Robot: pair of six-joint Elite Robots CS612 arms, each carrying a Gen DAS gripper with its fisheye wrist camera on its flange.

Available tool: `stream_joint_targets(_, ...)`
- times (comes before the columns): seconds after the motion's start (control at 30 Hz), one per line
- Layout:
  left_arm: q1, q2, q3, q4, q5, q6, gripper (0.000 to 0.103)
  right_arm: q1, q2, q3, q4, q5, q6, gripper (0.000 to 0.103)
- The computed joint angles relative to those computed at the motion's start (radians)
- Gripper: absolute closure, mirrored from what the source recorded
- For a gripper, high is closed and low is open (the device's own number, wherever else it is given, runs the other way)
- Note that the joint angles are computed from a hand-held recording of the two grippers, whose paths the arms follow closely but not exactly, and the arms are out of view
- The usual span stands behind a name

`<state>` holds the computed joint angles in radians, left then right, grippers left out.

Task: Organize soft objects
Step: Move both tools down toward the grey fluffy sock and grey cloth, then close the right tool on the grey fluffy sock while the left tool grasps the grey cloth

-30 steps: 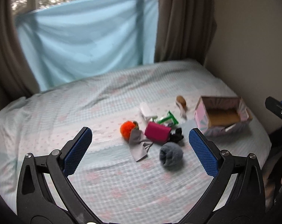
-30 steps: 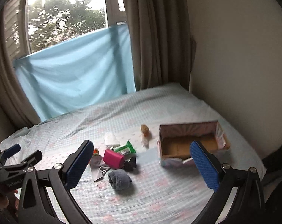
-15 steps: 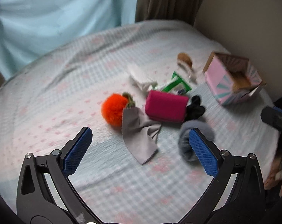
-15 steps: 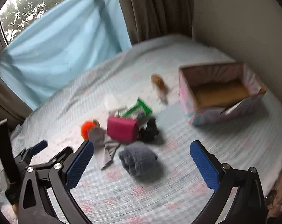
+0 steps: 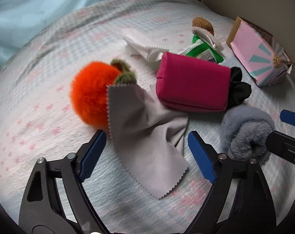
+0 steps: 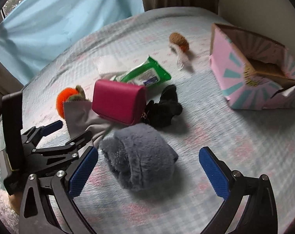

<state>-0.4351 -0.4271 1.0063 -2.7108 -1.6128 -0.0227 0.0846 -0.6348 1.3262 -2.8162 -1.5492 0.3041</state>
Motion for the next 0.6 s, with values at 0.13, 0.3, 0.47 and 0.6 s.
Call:
stream_joint_targets(0.13,-0.009,0.008,-0.005,0.018,0.003,-0.004,0.028,-0.008,0.025,-0.032,0.030,0.033,0.025,0.006)
stream_joint_targets(0.3,-0.023,0.013,-0.002,0.018,0.032,0.029,0.045,-0.012,0.043,-0.055,0.052,0.065,0.026,0.014)
stream_joint_targets(0.47,-0.018,0.023,-0.026,0.030,0.027,0.010,0.071,-0.011,0.054,-0.071,0.062,0.072,0.020,0.029)
stream_joint_targets(0.6,-0.015,0.029,-0.041,0.046,0.010,0.022,0.085,-0.010,0.059,-0.081,0.067,0.065,0.008,0.040)
